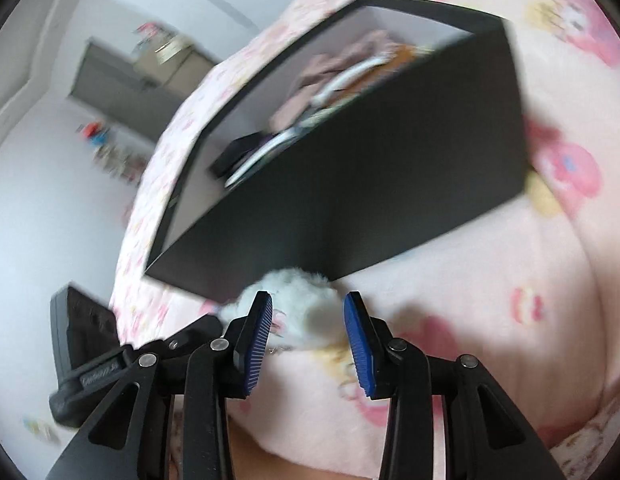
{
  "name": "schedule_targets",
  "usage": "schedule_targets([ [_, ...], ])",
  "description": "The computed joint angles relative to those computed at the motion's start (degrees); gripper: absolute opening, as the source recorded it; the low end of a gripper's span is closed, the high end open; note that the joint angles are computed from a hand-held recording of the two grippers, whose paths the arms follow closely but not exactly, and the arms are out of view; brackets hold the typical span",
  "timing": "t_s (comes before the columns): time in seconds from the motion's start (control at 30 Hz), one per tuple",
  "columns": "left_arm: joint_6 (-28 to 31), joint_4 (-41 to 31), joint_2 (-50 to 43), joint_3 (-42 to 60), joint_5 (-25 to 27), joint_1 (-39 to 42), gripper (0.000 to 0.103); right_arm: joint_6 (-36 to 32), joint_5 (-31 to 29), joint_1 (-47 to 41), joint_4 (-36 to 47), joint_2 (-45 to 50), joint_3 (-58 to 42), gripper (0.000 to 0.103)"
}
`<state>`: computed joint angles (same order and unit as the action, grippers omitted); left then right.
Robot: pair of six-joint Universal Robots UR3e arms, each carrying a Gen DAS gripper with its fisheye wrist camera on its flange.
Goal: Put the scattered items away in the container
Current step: 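Lift the plush with the left gripper and carry it over the box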
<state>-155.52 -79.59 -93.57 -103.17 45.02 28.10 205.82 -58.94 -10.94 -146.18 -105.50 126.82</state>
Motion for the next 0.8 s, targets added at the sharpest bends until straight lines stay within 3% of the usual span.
schedule_targets([
  [0.07,-0.60,-0.17,-0.72,0.42,0.96,-0.87,0.034,-0.70,2.55,-1.27,1.01,0.74,0.31,0.034],
  [0.1,-3.91,1.49,-1.66,1.99,1.04,-3.50,0.036,-0.94,2.46,-0.35,1.50,2.03,-0.67,0.034],
  [0.17,-4.76,2.21,-3.15,2.74,1.20,-4.61,0.045,-1.50,1.65,1.63,3.61,4.02,-2.94,0.034],
  [0.23,-5.47,2.60,-4.63,3.49,1.28,-5.46,0.046,-2.57,3.50,0.34,5.31,4.03,-2.91,0.034],
  [0.3,-6.02,3.87,-5.82,4.52,2.18,-7.01,0.046,-3.44,6.58,-0.87,2.16,6.01,-2.51,0.026],
  [0.4,-3.12,4.34,-3.20,3.23,1.57,-7.59,0.040,-4.78,5.85,0.18,2.79,4.61,-3.19,0.024],
  [0.57,6.92,-9.02,4.99,1.46,-5.80,-2.34,0.035,-8.10,7.62,-2.18,9.88,-5.86,-3.59,0.024],
  [0.63,8.61,-15.69,5.70,6.36,-7.23,-2.01,0.035,-10.17,6.21,-3.66,16.42,-10.16,-6.10,0.024],
  [0.67,9.76,-18.87,5.12,10.86,-7.69,-1.70,0.035,-10.74,7.97,-3.65,14.68,-8.70,-8.09,0.024],
  [0.77,9.18,-19.14,2.34,20.69,-9.15,-2.56,0.035,-14.62,8.61,-7.72,19.96,-8.89,-14.61,0.024],
  [0.8,6.19,-16.11,-0.45,24.44,-8.80,-4.34,0.036,-17.15,10.31,-8.97,19.42,-6.93,-17.54,0.024],
])
